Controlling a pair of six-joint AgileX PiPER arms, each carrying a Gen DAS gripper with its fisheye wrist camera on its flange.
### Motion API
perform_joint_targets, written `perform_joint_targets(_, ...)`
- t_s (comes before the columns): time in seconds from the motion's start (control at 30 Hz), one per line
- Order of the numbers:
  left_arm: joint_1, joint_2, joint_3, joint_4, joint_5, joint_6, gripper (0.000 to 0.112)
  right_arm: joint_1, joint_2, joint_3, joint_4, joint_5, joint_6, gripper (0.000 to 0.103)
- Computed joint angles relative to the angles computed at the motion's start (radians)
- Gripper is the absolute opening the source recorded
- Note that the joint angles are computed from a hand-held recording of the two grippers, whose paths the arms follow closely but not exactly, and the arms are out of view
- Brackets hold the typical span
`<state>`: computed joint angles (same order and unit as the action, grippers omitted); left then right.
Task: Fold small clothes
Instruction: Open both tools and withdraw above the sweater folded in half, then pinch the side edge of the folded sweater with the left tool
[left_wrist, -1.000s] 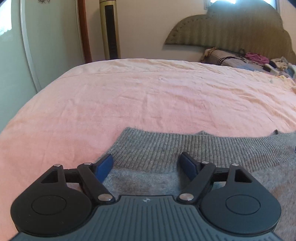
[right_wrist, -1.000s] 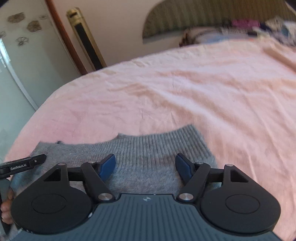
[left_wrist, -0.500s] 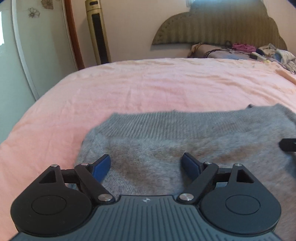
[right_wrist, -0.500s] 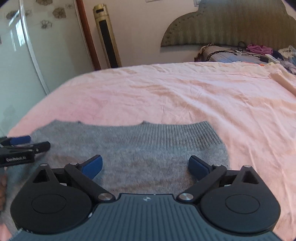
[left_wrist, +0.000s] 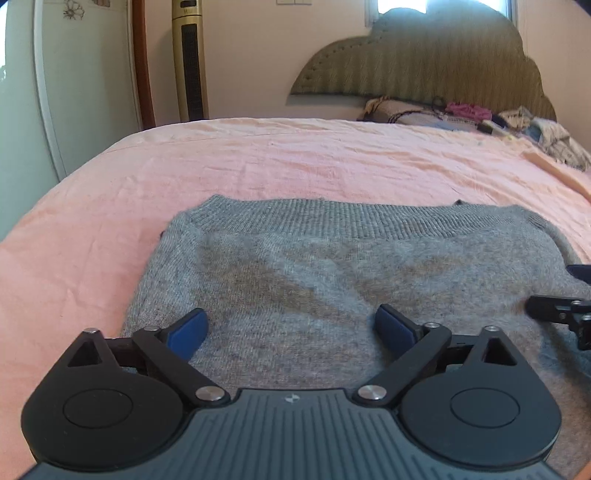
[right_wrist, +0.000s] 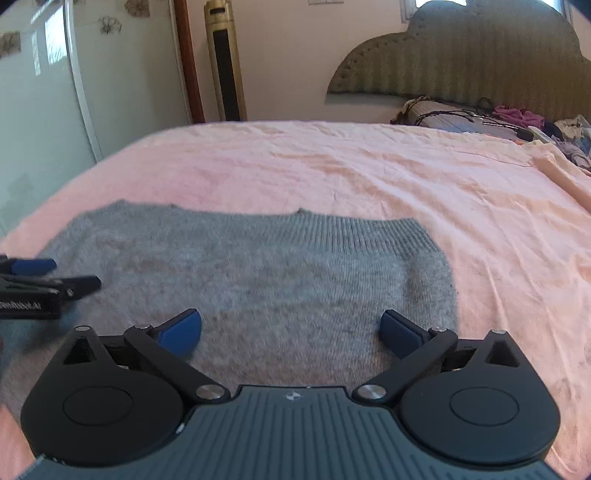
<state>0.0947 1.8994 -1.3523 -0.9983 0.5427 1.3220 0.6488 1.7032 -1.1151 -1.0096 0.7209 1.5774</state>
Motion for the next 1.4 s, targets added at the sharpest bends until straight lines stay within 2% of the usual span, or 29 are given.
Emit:
perform_joint_targets(0.03,-0.004,0.005,-0.021,0.046,0.004,-0.052,0.102,-0.003,-0.014,0.030,-0.038,-0.025,0.048,0.103)
perform_joint_targets(0.07,-0.010,0.000,-0.029,0.089,0.000,-0.091,0.102,0.001,-0.013,0.024,-0.037,-0.014,0.057,0.103)
perform_joint_targets(0.13,-0.007,-0.032,-0.021,0.158,0.010,-0.179,0.102,-0.005,-0.009,-0.014,0.039,0.004,-0.030,0.103)
perform_joint_targets(0.17,0.008,-0.048,-0.018,0.162,0.050,-0.190,0.100,0.004,-0.010,-0.030,0.060,0.032,-0.048,0.103)
perform_joint_targets(0.23,0.036,-0.080,0.016,0.121,0.099,-0.141,0.100,0.035,-0.029,-0.046,0.074,0.076,-0.036,0.100)
perform_joint_targets(0.3,0.037,-0.085,0.062,0.089,0.067,-0.077,0.101,0.068,-0.058,-0.015,0.018,0.065,0.020,0.103)
perform_joint_targets(0.37,0.057,-0.077,0.099,-0.027,0.051,0.046,0.103,0.060,-0.042,-0.005,0.045,0.055,-0.008,0.103)
perform_joint_targets(0.43,0.052,-0.094,0.103,0.008,0.040,0.009,0.103,0.053,-0.043,0.040,0.001,0.028,0.015,0.103)
perform_joint_targets(0.5,0.055,-0.107,0.087,0.086,0.062,-0.084,0.103,0.055,-0.063,0.018,0.067,0.055,-0.029,0.103)
perform_joint_targets(0.53,0.061,-0.108,0.089,0.083,0.069,-0.073,0.103,0.067,-0.077,0.002,0.092,0.083,-0.036,0.101)
perform_joint_targets(0.63,0.070,-0.105,0.106,0.036,0.062,-0.022,0.103,0.109,-0.122,0.021,0.048,0.080,0.004,0.103)
perform_joint_targets(0.7,0.064,-0.111,0.113,0.039,0.051,-0.027,0.103,0.095,-0.095,0.010,0.118,0.072,-0.069,0.103)
perform_joint_targets(0.73,0.064,-0.113,0.112,0.049,0.053,-0.039,0.103,0.082,-0.070,0.030,0.110,0.054,-0.076,0.103)
perform_joint_targets(0.8,0.073,-0.125,0.109,0.078,0.069,-0.070,0.103,0.119,-0.076,0.059,0.043,0.075,-0.032,0.103)
perform_joint_targets(0.83,0.086,-0.139,0.115,0.080,0.084,-0.076,0.103,0.123,-0.083,0.050,0.064,0.087,-0.029,0.103)
perform_joint_targets(0.9,0.130,-0.167,0.137,0.030,0.132,-0.029,0.103,0.149,-0.114,0.032,0.090,0.132,-0.024,0.103)
perform_joint_targets(0.97,0.172,-0.178,0.162,-0.020,0.173,0.034,0.103,0.197,-0.149,0.063,0.020,0.152,0.041,0.103)
perform_joint_targets(1.03,0.172,-0.171,0.195,-0.009,0.127,0.072,0.103,0.192,-0.157,0.072,0.071,0.135,-0.019,0.103)
perform_joint_targets(1.07,0.186,-0.188,0.232,-0.056,0.109,0.149,0.103,0.167,-0.140,0.087,0.106,0.098,-0.049,0.103)
perform_joint_targets(1.1,0.209,-0.204,0.251,-0.085,0.124,0.192,0.102,0.170,-0.135,0.104,0.100,0.092,-0.051,0.103)
perform_joint_targets(1.13,0.241,-0.215,0.251,-0.087,0.166,0.197,0.102,0.193,-0.134,0.114,0.055,0.109,-0.026,0.103)
perform_joint_targets(1.23,0.361,-0.217,0.221,-0.116,0.291,0.193,0.102,0.239,-0.186,0.118,0.066,0.157,0.029,0.103)
perform_joint_targets(1.3,0.414,-0.162,0.130,-0.069,0.365,0.068,0.102,0.277,-0.262,0.179,0.028,0.177,0.126,0.103)
perform_joint_targets(1.37,0.428,-0.100,0.040,-0.017,0.404,-0.052,0.102,0.291,-0.332,0.236,0.029,0.209,0.204,0.103)
perform_joint_targets(1.4,0.423,-0.080,0.013,0.007,0.403,-0.084,0.095,0.293,-0.356,0.260,0.037,0.229,0.229,0.103)
